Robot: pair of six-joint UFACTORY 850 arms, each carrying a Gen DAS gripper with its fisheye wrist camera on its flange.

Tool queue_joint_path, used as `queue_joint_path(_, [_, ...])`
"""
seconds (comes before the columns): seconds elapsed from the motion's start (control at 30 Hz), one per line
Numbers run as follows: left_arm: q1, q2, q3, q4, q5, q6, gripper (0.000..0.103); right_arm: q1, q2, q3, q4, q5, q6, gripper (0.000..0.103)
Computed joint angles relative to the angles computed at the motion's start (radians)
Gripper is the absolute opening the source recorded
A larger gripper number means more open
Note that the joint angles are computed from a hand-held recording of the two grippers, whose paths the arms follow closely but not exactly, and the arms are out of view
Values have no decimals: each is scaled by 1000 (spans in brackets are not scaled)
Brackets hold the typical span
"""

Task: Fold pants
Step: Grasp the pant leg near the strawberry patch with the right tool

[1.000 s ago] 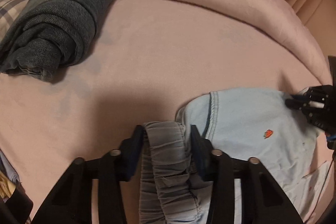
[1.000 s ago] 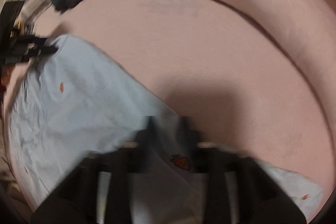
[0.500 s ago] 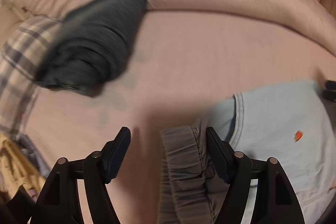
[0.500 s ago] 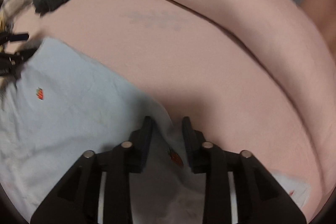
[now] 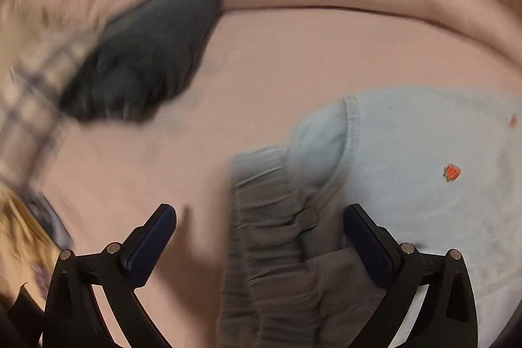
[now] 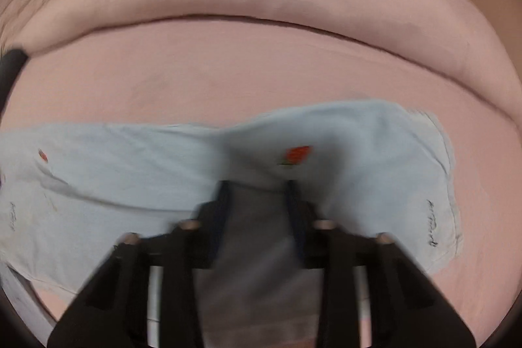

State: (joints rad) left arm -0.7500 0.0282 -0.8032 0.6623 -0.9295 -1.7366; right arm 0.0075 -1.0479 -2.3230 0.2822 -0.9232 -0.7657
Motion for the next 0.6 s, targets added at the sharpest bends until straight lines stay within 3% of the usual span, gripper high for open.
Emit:
queue_joint_path(0.03, [2, 35, 17, 7, 4, -21, 103, 7, -26, -56, -63, -15, 44, 13])
queue_joint_path(0.1, [-15, 78, 23, 69, -51, -45, 103, 30, -7, -45, -130, 34, 42, 26])
queue_joint_path(0.17, [-14, 135, 37, 153, -28, -66, 103, 46, 60, 38, -30, 64, -85, 34])
queue_joint_path(0.27, [38, 141, 25, 186, 10, -15, 103, 69, 80, 42, 224, -73, -290, 49])
queue_joint_path(0.33, [91, 148, 40, 149, 52, 52, 103, 105, 70, 29, 263, -151, -339, 50])
queue_joint_path(0.43, [169, 135, 44, 9, 179, 175, 103, 175, 71, 56, 213, -170, -407, 50])
queue_joint_path(0.5, [190, 123, 58, -77, 229, 233, 97, 193, 17, -36, 144, -207, -421, 50])
queue_joint_path(0.57, [226, 114, 72, -159, 298, 316, 71, 202, -13, -65, 60, -208, -420, 50])
queue_joint_path(0.6, [240, 114, 81, -206, 346, 367, 65, 212, -17, -65, 30, -210, -408, 51])
